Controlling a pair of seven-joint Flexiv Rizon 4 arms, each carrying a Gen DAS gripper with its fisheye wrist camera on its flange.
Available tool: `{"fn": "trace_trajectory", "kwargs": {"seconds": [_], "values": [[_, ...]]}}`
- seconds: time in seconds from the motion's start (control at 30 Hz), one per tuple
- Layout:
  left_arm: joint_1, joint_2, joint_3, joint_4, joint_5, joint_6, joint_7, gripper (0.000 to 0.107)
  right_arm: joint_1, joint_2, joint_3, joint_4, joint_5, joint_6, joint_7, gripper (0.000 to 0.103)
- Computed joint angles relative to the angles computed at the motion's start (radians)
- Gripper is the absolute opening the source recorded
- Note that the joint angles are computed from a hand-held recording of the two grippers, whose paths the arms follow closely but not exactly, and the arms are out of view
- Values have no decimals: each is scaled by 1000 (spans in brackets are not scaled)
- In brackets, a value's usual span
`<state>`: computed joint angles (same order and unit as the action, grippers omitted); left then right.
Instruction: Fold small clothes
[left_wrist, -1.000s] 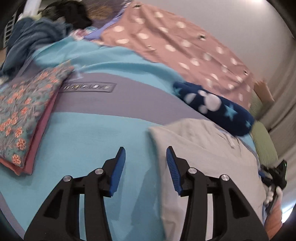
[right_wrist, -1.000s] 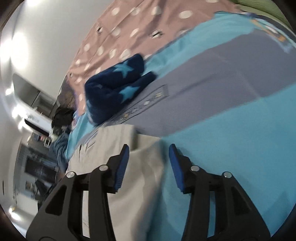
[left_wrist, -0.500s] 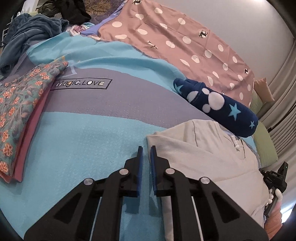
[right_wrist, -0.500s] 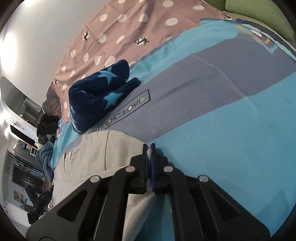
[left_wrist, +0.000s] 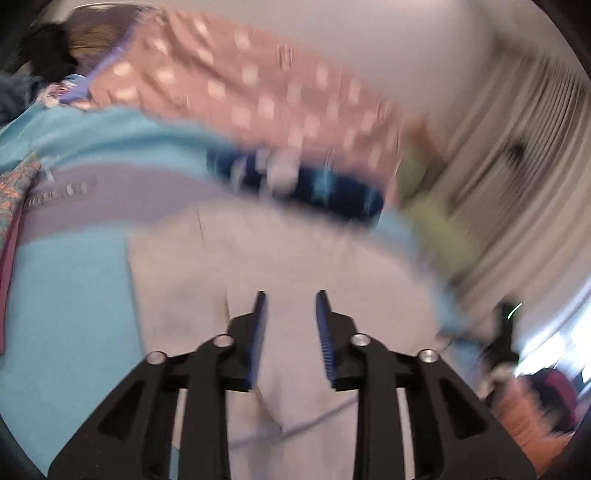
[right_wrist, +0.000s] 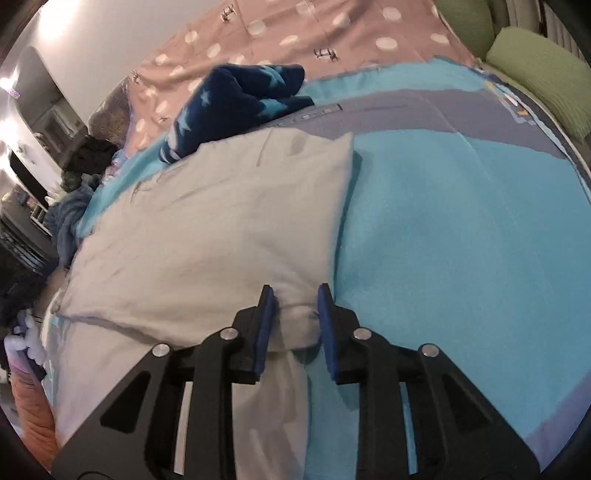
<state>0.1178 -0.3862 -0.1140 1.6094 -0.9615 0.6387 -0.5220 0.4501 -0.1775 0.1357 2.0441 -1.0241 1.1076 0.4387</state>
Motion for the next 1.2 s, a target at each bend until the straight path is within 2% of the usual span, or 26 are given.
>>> {"fn": "trace_trajectory", "kwargs": {"seconds": [0.03, 0.07, 0.1, 0.13, 0.2, 0.23, 0.27, 0.33, 0.4, 0.57, 0.7, 0.77, 1.03, 1.2], "values": [[-55, -1, 30, 47, 119, 103, 0, 28, 2, 14, 4, 10, 5, 2, 39, 25], [-82, 11, 38, 82, 173, 186, -8, 28, 13, 39, 19, 19, 19, -30, 65, 26], [-81, 29, 29, 107, 162, 220, 16, 29, 20, 54, 33, 21, 30, -61, 48, 26], [-67, 56, 28, 116, 165, 192, 14, 29, 34, 73, 54, 22, 38, -113, 19, 26], [-37, 113, 17, 156, 71, 155, 59, 34, 58, 115, 94, 42, 34, -182, -11, 30], [-27, 151, 23, 187, 25, 143, 102, 43, 61, 136, 106, 63, 20, -179, 8, 35], [-29, 182, 38, 216, 1, 150, 134, 47, 66, 151, 120, 80, -3, -174, 44, 38], [-33, 235, 76, 271, -12, 156, 165, 48, 74, 183, 149, 127, -36, -161, 124, 39], [-31, 276, 115, 320, -5, 136, 147, 49, 82, 198, 170, 155, -45, -156, 182, 41], [20, 339, 206, 415, 43, 13, 64, 51, 93, 236, 202, 221, -99, -89, 332, 42], [63, 385, 254, 484, 84, -97, 73, 52, 97, 257, 218, 253, -200, -28, 458, 42], [72, 417, 269, 516, 76, -123, 99, 53, 109, 262, 232, 264, -225, -24, 512, 42], [124, 506, 340, 581, 123, -327, 162, 54, 182, 274, 274, 290, -423, -52, 795, 42], [196, 491, 389, 568, 141, -546, 153, 53, 214, 287, 271, 302, -546, -63, 952, 43]]}}
